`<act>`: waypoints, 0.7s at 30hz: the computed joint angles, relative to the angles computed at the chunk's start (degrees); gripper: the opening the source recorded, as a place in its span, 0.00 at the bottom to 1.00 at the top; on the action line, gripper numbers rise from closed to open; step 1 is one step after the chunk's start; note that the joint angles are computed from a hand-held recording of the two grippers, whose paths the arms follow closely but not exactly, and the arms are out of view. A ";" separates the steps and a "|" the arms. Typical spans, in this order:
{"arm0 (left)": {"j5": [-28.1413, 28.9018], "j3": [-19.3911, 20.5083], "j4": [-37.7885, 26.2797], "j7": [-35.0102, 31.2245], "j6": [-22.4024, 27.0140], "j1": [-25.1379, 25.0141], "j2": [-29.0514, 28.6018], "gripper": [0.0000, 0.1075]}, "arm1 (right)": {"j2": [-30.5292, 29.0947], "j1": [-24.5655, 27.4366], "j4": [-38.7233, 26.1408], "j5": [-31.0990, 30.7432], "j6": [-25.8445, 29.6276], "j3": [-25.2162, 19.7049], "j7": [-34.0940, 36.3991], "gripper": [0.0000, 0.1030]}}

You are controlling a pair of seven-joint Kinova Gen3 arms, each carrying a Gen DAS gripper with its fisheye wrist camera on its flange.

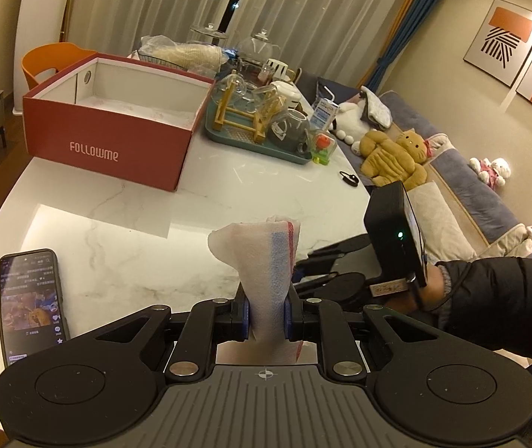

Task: Fold shopping bag
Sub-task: 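Grasp the second black rubber band with the right tool while the left tool holds the bag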

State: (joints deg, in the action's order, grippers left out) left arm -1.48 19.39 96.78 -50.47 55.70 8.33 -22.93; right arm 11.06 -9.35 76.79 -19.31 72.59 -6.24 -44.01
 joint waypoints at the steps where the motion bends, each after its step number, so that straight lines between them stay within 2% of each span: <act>1: -0.09 0.08 0.07 0.12 -0.04 -0.07 -0.05 0.15 | -0.71 -0.68 0.80 1.75 -1.16 -0.36 1.57 0.11; 2: -0.20 0.17 0.13 0.23 -0.10 -0.15 -0.09 0.15 | -1.12 -1.02 1.18 2.77 -1.43 -0.55 3.05 0.00; 5: -0.54 0.49 0.27 0.53 -0.32 -0.37 -0.07 0.15 | -2.25 -0.77 2.47 3.54 -2.31 -0.82 5.62 0.00; 7: -0.85 0.73 0.25 0.68 -0.54 -0.49 0.19 0.15 | -2.53 -0.86 2.33 2.15 -2.00 0.54 4.90 0.00; 17: -1.63 -0.03 -1.66 -1.80 -1.47 1.50 3.68 0.15 | -3.68 7.87 -9.10 -11.87 7.93 3.45 5.97 0.00; 20: -1.37 -0.80 -1.83 -2.68 -2.15 2.38 4.24 0.15 | -0.84 9.10 -14.43 -11.80 13.61 2.68 4.87 0.01; 21: -1.26 -0.97 -1.83 -2.88 -2.45 2.61 4.35 0.15 | 0.10 8.69 -14.85 -10.76 14.39 2.71 3.49 0.05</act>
